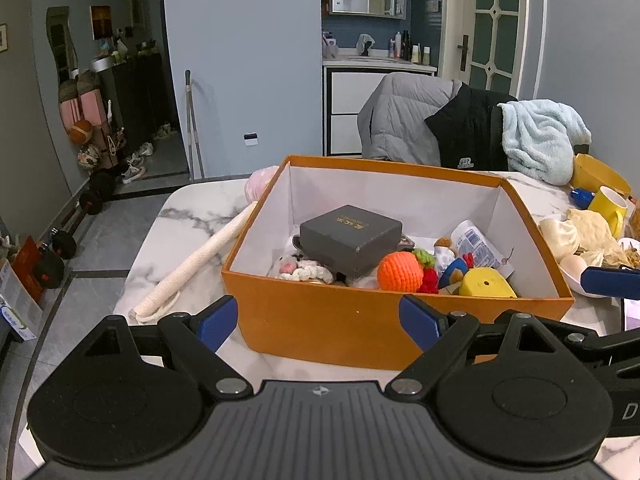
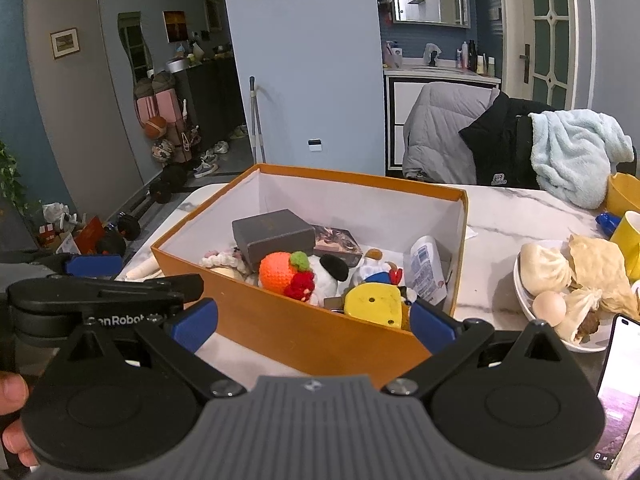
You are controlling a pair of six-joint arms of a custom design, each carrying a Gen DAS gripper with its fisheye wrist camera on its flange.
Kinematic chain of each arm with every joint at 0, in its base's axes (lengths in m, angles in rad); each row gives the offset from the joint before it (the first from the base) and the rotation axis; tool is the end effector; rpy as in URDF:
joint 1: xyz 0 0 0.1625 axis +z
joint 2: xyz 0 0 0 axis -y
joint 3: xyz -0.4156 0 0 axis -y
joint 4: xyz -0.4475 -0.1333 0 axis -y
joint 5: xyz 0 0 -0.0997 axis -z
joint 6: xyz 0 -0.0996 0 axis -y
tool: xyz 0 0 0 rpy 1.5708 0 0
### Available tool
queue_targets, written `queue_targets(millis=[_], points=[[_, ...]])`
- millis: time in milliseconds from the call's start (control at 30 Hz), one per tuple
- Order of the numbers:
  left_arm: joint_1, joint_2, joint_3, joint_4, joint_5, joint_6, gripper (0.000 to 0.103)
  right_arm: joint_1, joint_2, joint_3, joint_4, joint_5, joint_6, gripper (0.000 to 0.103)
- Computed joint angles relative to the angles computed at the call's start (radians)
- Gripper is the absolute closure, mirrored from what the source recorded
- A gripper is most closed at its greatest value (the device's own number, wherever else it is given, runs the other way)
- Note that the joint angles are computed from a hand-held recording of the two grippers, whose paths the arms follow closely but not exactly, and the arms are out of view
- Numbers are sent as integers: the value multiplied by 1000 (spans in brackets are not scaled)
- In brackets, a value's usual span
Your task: Organize objects
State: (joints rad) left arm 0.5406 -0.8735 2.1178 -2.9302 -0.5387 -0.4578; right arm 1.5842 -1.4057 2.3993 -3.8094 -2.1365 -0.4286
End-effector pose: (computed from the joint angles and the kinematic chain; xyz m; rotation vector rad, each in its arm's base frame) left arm -0.3292 -0.4528 0.0179 0.5703 2.2012 -0.9696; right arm 0.0856 -0.4230 0.2650 0.0319 -2.0768 1.3061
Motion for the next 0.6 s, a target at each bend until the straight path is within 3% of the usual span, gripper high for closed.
queue_targets(millis=[600], points=[[0,0,4,-3,-3,-3,0,6,3,0,-3,-14,-15,1]])
